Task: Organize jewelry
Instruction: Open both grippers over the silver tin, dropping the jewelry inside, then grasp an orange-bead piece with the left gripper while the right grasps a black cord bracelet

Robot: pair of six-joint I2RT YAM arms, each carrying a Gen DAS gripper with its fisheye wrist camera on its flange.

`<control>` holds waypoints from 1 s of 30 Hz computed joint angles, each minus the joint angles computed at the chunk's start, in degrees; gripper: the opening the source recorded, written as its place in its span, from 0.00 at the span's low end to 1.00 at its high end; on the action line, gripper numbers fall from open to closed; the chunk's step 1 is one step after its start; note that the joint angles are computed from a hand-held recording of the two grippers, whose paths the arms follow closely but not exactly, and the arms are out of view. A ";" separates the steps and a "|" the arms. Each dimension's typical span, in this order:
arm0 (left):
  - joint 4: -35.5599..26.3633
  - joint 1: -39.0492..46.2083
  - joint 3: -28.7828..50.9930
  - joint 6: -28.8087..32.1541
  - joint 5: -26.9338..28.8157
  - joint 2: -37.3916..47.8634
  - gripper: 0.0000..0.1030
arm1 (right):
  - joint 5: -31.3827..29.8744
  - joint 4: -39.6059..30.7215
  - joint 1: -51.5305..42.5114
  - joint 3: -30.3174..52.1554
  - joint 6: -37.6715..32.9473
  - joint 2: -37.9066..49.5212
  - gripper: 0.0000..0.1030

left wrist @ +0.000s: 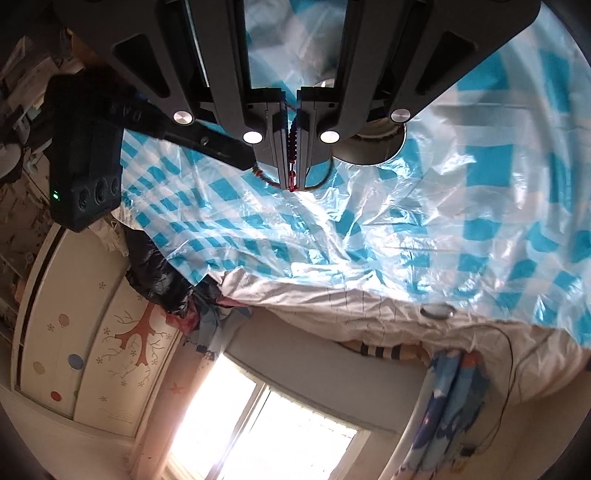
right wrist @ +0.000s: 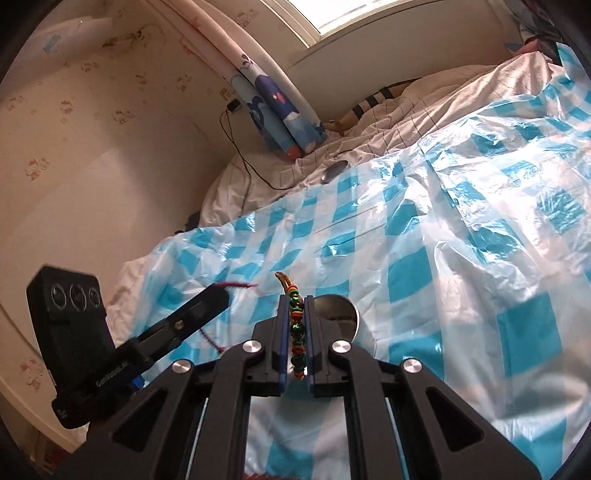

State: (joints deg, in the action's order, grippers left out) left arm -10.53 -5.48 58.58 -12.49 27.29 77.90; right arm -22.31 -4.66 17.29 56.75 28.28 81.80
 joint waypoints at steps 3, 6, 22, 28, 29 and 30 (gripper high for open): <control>-4.34 -0.25 4.44 0.56 -1.16 6.47 0.04 | 1.39 -1.38 1.23 3.76 -0.80 5.59 0.08; -8.09 -0.11 6.29 0.96 -4.38 9.11 0.14 | 2.05 -4.87 2.77 8.02 -2.40 10.87 0.09; -24.78 6.21 0.46 12.12 -2.25 -6.24 0.45 | 3.86 -5.58 0.34 2.05 -0.66 1.66 0.66; -31.46 12.72 -9.37 11.37 9.47 -18.32 0.55 | 11.82 -9.74 4.78 -10.98 -1.69 -15.64 0.80; -32.39 12.76 -10.73 11.99 9.75 -19.29 0.55 | 12.71 -11.07 5.51 -14.46 -0.35 -20.72 0.80; -32.90 12.37 -11.64 12.72 9.24 -19.74 0.55 | 13.35 -12.08 6.20 -16.81 0.80 -24.40 0.81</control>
